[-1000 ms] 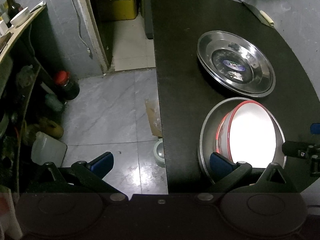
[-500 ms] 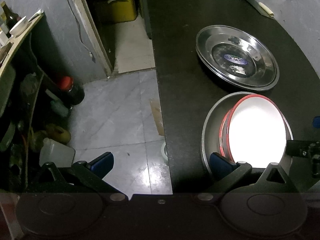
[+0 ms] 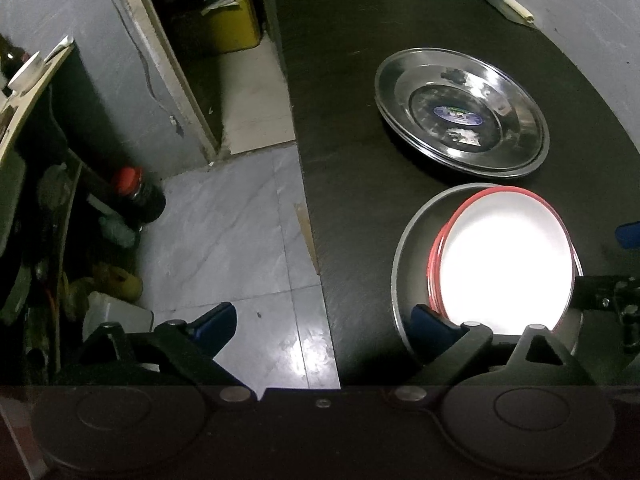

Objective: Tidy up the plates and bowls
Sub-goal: 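Lift the steel bowl holding the white bowls with the left tool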

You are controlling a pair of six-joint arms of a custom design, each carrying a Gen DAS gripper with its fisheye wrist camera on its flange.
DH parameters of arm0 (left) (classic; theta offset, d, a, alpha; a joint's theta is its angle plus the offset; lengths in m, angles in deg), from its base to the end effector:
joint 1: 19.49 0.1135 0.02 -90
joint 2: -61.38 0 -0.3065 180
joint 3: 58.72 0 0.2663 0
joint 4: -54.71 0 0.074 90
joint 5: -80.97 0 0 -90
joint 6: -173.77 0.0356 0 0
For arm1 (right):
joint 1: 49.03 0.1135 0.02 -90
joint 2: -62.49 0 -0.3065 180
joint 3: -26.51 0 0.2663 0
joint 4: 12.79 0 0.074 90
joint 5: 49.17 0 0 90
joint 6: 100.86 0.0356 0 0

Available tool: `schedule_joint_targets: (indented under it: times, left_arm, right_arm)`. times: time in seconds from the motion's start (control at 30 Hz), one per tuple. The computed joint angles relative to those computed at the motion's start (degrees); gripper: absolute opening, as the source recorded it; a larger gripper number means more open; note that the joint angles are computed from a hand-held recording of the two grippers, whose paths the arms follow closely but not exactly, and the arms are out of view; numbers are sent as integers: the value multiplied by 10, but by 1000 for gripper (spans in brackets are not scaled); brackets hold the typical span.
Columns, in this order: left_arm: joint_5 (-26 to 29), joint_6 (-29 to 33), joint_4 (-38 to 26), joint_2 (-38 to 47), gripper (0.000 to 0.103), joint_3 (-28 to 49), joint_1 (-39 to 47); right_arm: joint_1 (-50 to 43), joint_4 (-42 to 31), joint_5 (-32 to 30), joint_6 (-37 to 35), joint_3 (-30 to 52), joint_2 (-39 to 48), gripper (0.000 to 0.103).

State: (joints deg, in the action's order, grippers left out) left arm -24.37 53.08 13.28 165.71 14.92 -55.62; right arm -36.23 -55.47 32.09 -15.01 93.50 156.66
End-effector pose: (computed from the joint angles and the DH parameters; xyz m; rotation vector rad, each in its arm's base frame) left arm 0.2948 -0.2035 0.1714 0.0719 2.7347 0.0706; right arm 0.3077 0.0755 0.1950 -0.4490 2.7561 0.2502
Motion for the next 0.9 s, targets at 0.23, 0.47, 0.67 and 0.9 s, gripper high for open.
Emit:
schedule_joint_targets:
  times: [0.23,0.47,0.67,0.9]
  left_arm:
    - [8,16,7,-5,81,0,0]
    - [38,26,32,-18,47,-12,-1]
    - [71,36,64,-25,19,-27,1]
    - [82,47,86,-32,12,-42,3]
  right_arm:
    - [-6,1,-27,-13,-3,-7,84]
    - [-13,-4,-58,-24,-2,-7,70]
    - [-18,-4,-93,-39,-7,-12,47]
    - [-20,-4,-125,-57,-9,-13,23]
